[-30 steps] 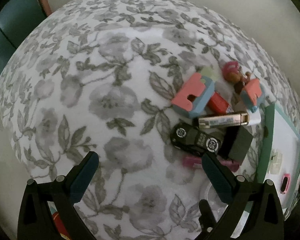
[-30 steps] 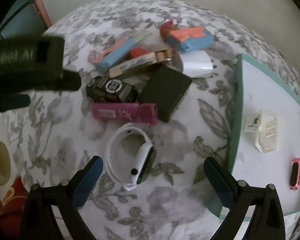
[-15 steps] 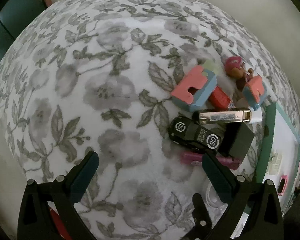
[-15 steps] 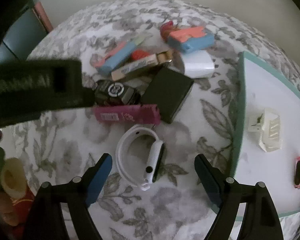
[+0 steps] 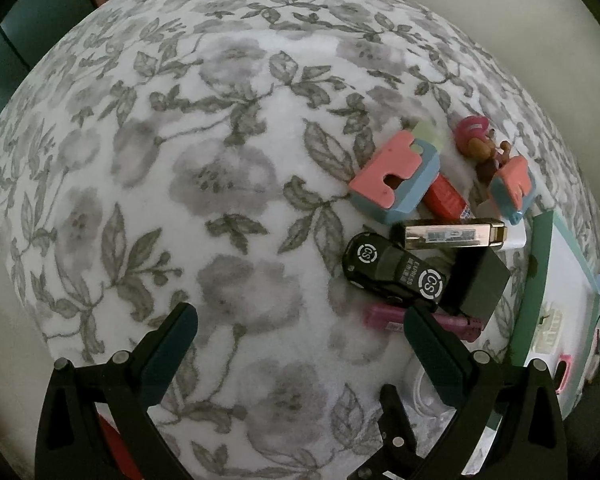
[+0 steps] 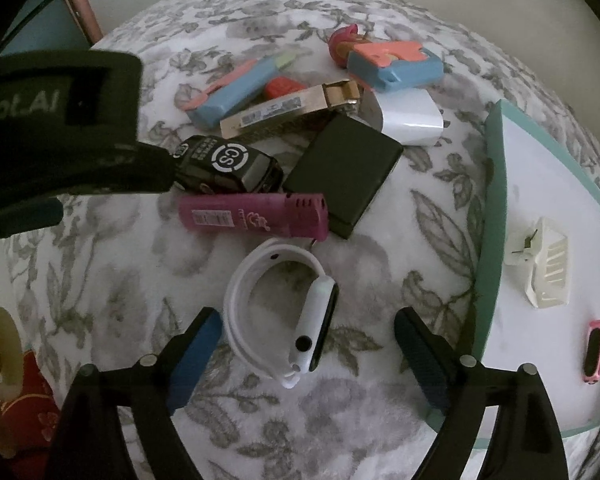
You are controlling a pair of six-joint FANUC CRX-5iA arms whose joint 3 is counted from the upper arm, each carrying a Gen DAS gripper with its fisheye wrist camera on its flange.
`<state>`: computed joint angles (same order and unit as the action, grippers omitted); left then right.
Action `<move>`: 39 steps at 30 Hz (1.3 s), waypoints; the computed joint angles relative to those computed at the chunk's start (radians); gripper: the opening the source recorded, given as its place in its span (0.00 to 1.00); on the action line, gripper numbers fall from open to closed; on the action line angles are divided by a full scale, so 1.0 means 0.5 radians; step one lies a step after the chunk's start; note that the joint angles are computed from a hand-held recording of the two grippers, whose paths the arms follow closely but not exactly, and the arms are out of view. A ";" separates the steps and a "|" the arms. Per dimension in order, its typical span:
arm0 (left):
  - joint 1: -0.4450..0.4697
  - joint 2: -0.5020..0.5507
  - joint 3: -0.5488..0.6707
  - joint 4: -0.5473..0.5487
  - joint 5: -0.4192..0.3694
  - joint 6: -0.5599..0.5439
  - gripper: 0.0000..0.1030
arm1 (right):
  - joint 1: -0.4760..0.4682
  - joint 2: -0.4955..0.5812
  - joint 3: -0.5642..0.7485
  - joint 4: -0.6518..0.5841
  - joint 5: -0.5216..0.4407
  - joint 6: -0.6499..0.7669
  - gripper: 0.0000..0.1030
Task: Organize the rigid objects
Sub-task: 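Close the right gripper on the white-strap watch and lift it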
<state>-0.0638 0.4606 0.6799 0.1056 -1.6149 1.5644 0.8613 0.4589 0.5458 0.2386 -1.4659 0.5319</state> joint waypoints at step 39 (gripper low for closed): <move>-0.137 0.132 -0.054 0.388 -0.044 -0.123 0.99 | -0.034 -0.340 -0.367 -0.023 0.213 -0.142 0.49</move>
<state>-0.1325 0.5265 0.6528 0.2995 -1.6368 1.5029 0.8443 0.2888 0.3625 0.2271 -1.3594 0.4608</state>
